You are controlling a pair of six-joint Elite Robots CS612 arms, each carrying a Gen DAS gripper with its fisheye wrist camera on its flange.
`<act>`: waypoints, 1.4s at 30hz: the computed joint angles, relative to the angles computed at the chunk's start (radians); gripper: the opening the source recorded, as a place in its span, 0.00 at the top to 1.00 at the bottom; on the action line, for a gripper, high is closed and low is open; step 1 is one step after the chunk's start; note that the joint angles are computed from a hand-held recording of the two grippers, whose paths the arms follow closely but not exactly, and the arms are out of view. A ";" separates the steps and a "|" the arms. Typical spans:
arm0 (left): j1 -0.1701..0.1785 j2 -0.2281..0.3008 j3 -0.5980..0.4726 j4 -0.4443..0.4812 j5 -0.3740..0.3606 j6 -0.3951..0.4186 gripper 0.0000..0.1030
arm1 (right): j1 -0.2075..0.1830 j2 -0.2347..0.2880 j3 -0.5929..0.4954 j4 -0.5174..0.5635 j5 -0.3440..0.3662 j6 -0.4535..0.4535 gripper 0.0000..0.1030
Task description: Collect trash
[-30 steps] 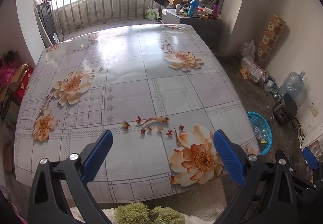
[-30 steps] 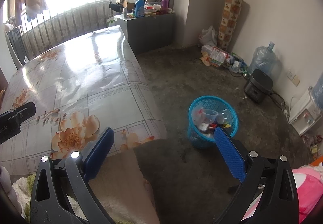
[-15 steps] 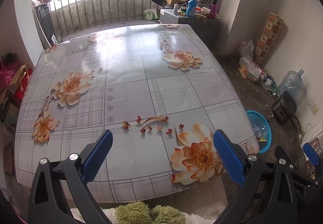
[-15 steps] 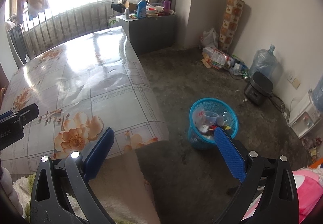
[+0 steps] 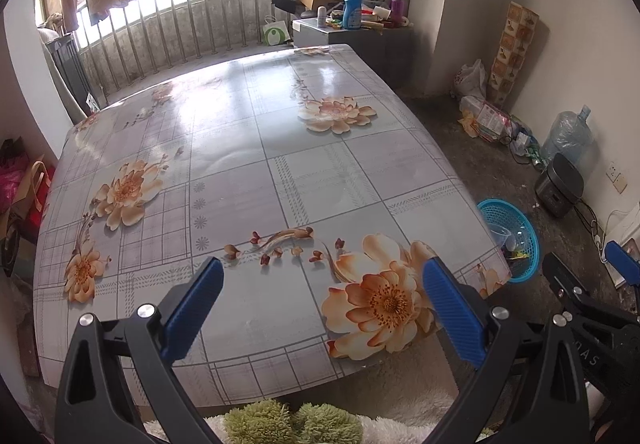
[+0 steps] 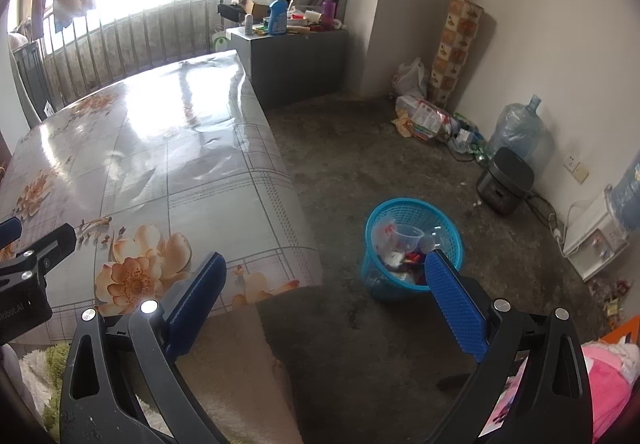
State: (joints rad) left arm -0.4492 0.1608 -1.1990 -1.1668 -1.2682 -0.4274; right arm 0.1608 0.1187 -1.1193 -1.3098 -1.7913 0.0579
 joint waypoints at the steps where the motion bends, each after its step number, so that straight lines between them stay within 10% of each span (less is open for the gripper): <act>1: 0.000 0.000 0.001 0.000 -0.002 0.003 0.05 | -0.001 -0.001 0.001 0.001 0.000 0.000 0.07; 42: -0.018 0.000 0.011 0.017 0.007 0.116 0.05 | -0.026 0.009 -0.031 0.035 -0.070 0.052 0.07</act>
State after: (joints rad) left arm -0.4669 0.1606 -1.1877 -1.1498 -1.2610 -0.3111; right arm 0.1350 0.1275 -1.1505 -1.2746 -1.8614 0.1097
